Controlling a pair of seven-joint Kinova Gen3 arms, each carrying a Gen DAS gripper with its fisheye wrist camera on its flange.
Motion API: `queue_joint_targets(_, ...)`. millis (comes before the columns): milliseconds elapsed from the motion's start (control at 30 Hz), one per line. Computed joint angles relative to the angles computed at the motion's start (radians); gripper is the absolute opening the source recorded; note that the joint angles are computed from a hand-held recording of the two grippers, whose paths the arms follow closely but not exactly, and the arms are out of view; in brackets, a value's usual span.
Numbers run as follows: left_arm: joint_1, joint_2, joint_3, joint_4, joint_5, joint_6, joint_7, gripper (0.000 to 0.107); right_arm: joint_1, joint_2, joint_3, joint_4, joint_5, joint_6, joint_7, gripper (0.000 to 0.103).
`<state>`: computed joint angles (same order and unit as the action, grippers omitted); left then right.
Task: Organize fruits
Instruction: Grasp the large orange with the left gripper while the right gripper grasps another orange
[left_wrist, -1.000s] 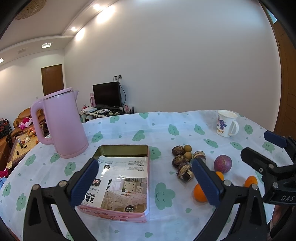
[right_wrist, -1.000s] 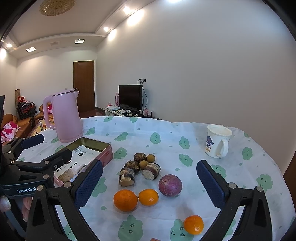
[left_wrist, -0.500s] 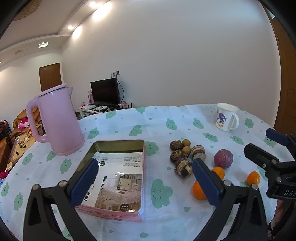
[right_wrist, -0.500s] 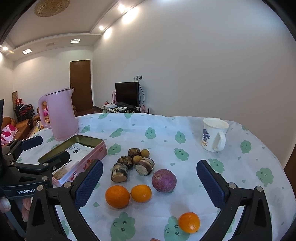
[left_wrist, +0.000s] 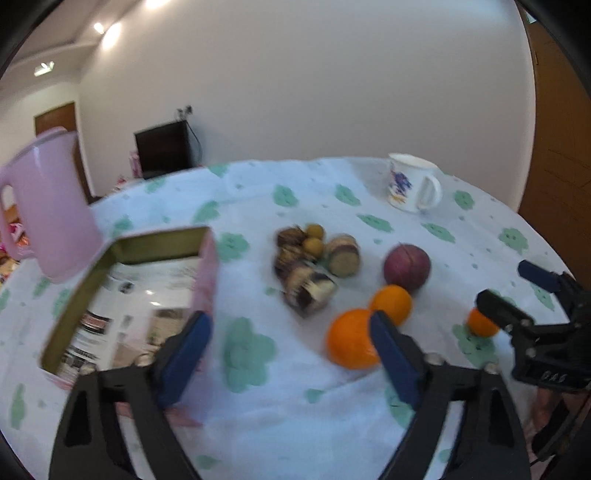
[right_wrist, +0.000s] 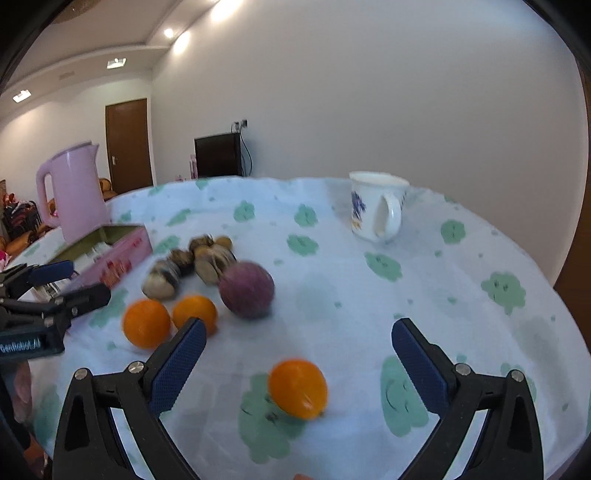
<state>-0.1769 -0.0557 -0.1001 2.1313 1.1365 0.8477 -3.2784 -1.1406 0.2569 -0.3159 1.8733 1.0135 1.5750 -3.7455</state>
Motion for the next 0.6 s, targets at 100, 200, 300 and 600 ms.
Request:
queue_joint_targets(100,0.011,0.012,0.014,0.000,-0.020,0.011,0.022,0.078,0.009,-0.021,-0.001,0.036,-0.018,-0.055,-0.012,0.082)
queue_joint_targets(200,0.022,0.009,0.021,0.009,-0.027,0.017,0.014,0.076,0.035,-0.028,-0.006,0.034,-0.046,-0.086,0.013,0.071)
queue_joint_targets(300,0.037,0.014,0.034,0.005,-0.061,0.020,0.033,0.070,0.044,-0.031,-0.007,0.034,-0.052,-0.101,0.034,0.067)
queue_joint_targets(600,0.066,0.051,0.063,-0.049,-0.168,0.026,0.136,0.068,0.107,-0.056,0.002,0.042,-0.099,-0.217,0.115,0.039)
